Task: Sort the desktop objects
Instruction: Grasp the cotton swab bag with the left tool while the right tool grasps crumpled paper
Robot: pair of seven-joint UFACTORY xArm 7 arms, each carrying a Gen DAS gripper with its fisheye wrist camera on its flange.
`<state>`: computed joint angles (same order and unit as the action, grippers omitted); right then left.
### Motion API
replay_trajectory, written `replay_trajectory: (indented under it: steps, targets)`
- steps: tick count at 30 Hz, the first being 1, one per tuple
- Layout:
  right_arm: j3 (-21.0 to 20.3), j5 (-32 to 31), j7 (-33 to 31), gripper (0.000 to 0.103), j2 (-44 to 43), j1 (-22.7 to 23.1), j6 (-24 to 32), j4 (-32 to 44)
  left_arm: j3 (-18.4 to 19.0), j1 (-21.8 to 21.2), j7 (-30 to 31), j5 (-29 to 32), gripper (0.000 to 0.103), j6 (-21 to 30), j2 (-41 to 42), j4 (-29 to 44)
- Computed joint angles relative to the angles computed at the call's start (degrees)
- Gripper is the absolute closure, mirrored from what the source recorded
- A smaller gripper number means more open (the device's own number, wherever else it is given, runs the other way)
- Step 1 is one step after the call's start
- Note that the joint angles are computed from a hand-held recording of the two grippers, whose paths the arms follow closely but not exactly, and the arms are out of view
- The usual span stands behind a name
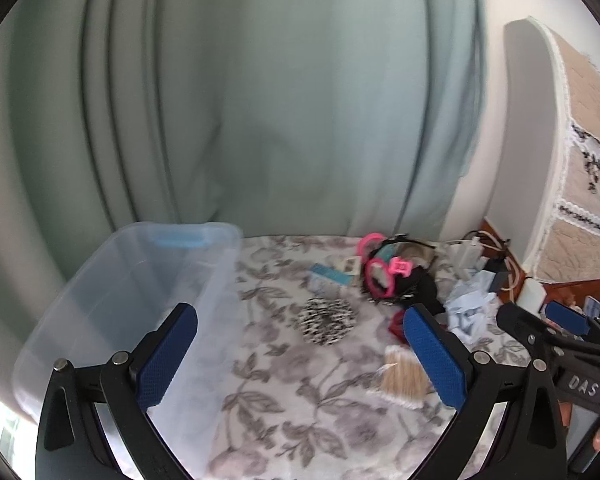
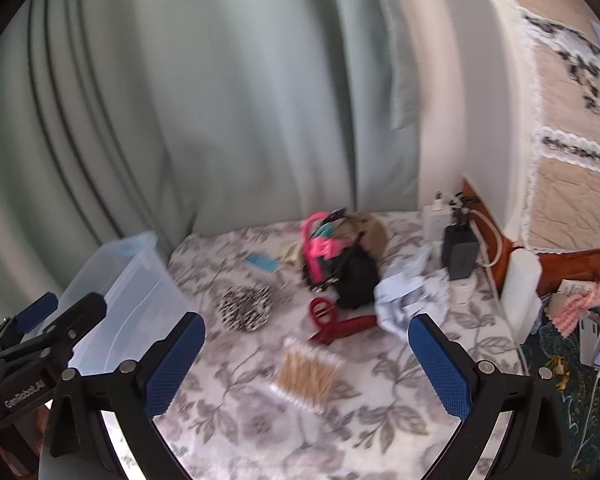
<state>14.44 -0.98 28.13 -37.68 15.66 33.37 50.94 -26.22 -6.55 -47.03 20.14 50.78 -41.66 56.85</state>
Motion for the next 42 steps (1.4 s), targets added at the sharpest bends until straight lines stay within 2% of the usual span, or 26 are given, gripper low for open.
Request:
replay_trajectory:
  steps: [3, 9, 11, 16, 19, 21, 31, 36, 42]
  targets:
    - [0.1, -2.1, 1.1, 0.0, -0.7, -2.9, 0.0, -1.3, 1.1, -2.5, 1.6, -2.2, 0.0, -3.8, 3.9, 0.3]
    - [-5.8, 4.1, -3.1, 0.0, 2.2, 0.7, 4.0, -1.9, 2.9, -6.0, 1.7, -5.2, 0.0, -9.4, 9.5, -0.9]
    - [-5.7, 4.0, -3.8, 0.0, 2.9, 0.0, 4.7, -2.3, 3.9, -7.6, 2.1, -6.6, 0.0, -10.4, 11.1, -1.6]
    - [-6.3, 3.9, -5.1, 0.0, 4.3, -1.5, 3.6, -4.0, 7.1, -12.2, 3.8, -11.9, 0.0, -16.7, 14.1, -5.3]
    - [-6.9, 4.5, -6.0, 0.0, 6.5, -1.7, 2.8, -3.9, 4.5, -10.9, 2.1, -8.5, 0.0, -14.6, 17.3, -3.6]
    - [-7.4, 5.3, -6.9, 0.0, 8.2, -1.6, 2.2, -3.4, 4.2, -11.3, 1.4, -7.4, 0.0, -13.4, 19.5, -2.7]
    - [-9.6, 10.0, -11.7, 0.0, 16.7, -1.0, -2.3, 0.3, 5.4, -14.8, -1.9, -0.8, 0.0, -6.8, 28.4, 2.1]
    - [-8.9, 9.0, -10.4, 0.0, 20.3, -2.8, -2.5, 1.1, 6.5, -16.6, -3.8, 2.2, 0.0, -3.1, 30.9, 3.8]
    - [-9.2, 10.0, -9.9, 0.0, 23.4, -3.0, -2.5, 1.9, 8.1, -17.7, -4.6, 3.2, 0.0, -2.4, 32.4, 4.1]
